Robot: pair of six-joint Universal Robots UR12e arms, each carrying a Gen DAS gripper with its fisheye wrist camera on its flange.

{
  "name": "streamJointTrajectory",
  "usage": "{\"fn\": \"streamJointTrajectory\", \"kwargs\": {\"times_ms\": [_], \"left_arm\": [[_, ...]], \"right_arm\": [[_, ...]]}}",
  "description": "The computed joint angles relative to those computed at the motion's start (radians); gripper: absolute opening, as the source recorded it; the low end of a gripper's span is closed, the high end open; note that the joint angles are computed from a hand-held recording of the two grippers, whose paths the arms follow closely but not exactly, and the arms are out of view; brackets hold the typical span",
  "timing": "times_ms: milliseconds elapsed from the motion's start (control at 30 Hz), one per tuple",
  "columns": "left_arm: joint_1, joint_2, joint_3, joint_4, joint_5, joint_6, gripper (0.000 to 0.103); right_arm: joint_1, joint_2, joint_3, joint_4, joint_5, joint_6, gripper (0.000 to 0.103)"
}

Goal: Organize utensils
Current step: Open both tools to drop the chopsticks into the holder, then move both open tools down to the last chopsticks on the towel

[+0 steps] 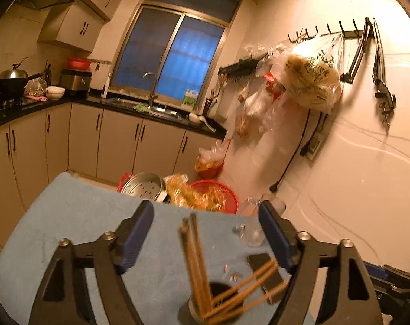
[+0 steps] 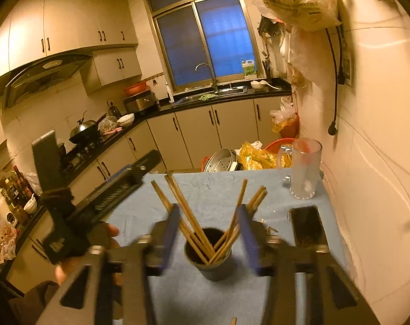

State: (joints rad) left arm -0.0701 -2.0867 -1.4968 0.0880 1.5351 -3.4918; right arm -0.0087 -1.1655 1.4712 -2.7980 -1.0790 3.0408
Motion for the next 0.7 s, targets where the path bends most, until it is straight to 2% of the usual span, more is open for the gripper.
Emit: {"fn": "streamJointTrajectory", "kwargs": {"times_ms": [33,133,300,433,600,700], "left_arm": [[0.004,0.019,-0.023,-0.019,-0.002,0.007,0.083],[0.015,0.068,-0.082,-0.076,-0.006,0.022,0.084],[0.025,0.146,-0.186,-0.21,0.051,0.009,0.084],[0.021,0.185,-0.242,-0.315,0.138,-0.038,0.084],[-0.007,0.198,-0.284,-0.332,0.295,0.004,0.084],[-0.018,0.201,-0.301,-0.34,0.344,0.039,0.084]], "right_arm": [[-0.003,-0.008,0.015,-0.003,0.005,-0.002,0.063],[-0.012,-0.031,0.058,0.013,0.02,-0.017,0.064],[-0.028,-0.05,0.118,0.065,0.061,-0.028,0.064],[-0.034,-0.055,0.151,0.117,0.065,-0.04,0.065],[-0.035,-0.06,0.176,0.159,0.053,-0.046,0.066],[-0.034,-0.061,0.184,0.176,0.044,-0.048,0.067]]}}
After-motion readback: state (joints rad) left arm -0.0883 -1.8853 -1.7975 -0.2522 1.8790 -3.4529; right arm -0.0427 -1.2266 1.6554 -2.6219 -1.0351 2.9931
